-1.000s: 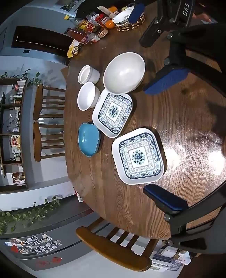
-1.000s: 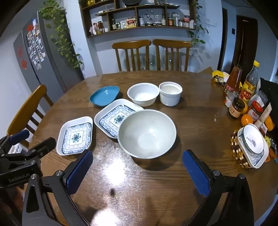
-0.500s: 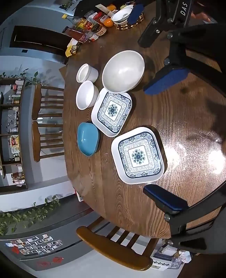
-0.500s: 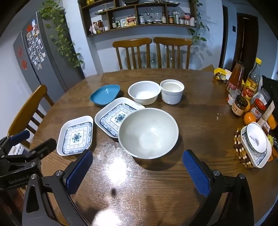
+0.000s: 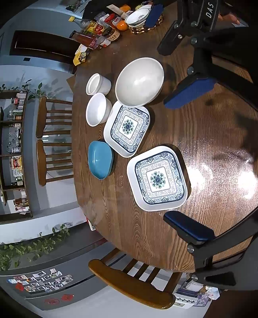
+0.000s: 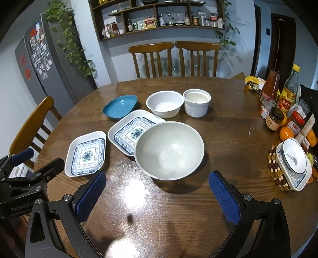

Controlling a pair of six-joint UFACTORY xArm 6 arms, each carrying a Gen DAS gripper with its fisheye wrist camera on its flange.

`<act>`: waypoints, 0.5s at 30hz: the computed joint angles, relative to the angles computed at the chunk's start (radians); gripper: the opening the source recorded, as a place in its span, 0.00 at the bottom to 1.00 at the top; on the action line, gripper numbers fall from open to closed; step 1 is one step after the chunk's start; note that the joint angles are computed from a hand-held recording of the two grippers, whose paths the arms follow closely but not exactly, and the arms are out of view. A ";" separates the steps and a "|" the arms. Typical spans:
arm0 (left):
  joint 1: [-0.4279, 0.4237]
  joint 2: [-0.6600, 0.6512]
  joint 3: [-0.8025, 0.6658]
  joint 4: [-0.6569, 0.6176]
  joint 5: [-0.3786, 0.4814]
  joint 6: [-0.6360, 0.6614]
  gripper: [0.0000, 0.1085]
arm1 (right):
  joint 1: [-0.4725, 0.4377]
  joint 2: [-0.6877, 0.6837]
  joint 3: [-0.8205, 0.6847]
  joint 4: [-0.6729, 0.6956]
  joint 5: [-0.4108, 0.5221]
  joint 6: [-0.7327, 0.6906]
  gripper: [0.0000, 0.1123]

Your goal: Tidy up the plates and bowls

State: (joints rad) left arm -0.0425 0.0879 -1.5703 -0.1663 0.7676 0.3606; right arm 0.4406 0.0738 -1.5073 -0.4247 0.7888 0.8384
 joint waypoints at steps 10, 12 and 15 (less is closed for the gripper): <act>-0.002 -0.001 0.003 0.003 -0.003 -0.001 0.94 | 0.000 0.002 -0.006 0.004 0.005 -0.004 0.92; -0.003 0.000 0.001 0.007 -0.002 -0.004 0.94 | -0.001 0.002 -0.005 0.005 0.004 -0.005 0.92; -0.003 0.000 0.003 0.009 -0.004 -0.006 0.94 | -0.001 0.003 -0.004 0.005 0.002 -0.006 0.92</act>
